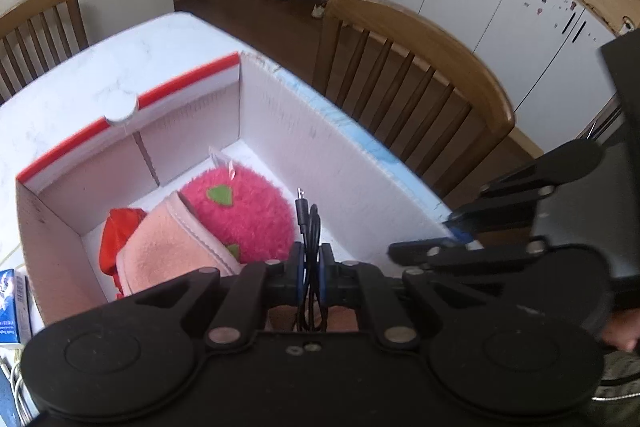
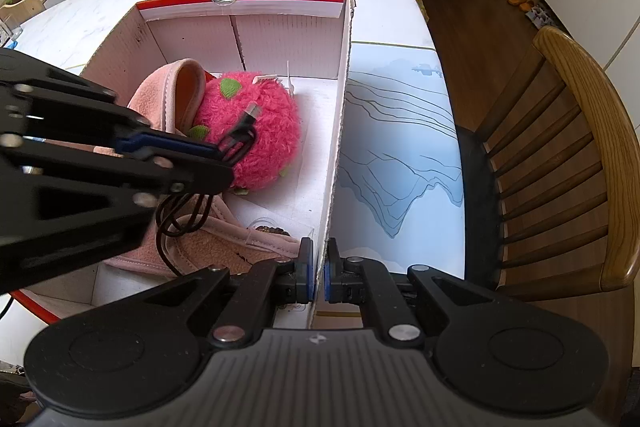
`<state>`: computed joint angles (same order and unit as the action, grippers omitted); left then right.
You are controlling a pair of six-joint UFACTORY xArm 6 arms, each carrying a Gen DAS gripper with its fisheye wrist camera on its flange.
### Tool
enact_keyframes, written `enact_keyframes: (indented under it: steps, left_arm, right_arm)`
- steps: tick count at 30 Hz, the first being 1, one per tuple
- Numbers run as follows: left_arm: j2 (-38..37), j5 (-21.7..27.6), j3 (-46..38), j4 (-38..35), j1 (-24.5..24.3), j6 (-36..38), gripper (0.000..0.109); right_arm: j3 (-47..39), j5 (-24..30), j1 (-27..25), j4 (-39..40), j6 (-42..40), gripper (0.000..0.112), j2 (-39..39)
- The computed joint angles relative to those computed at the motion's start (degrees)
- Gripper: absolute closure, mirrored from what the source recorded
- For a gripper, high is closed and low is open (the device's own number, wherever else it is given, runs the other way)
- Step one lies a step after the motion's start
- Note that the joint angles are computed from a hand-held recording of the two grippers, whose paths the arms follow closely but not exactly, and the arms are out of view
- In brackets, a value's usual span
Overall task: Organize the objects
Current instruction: 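Lower the cable onto the headband and open the left tool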
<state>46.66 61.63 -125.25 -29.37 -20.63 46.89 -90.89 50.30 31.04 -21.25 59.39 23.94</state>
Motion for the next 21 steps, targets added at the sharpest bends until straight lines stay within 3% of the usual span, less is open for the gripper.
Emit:
enact_keyframes:
  steps: [11, 21]
  left_arm:
    - [4.3, 2.3, -5.0, 3.1, 0.3, -2.8, 0.101]
    - [-2.4, 1.3, 3.7, -4.1, 2.8, 1.3, 0.084]
  right_arm:
    - [-0.4, 0.6, 0.1, 0.0, -0.2, 0.108, 0.2]
    - [-1.1, 1.4, 0.2, 0.0, -0.2, 0.108, 0.6]
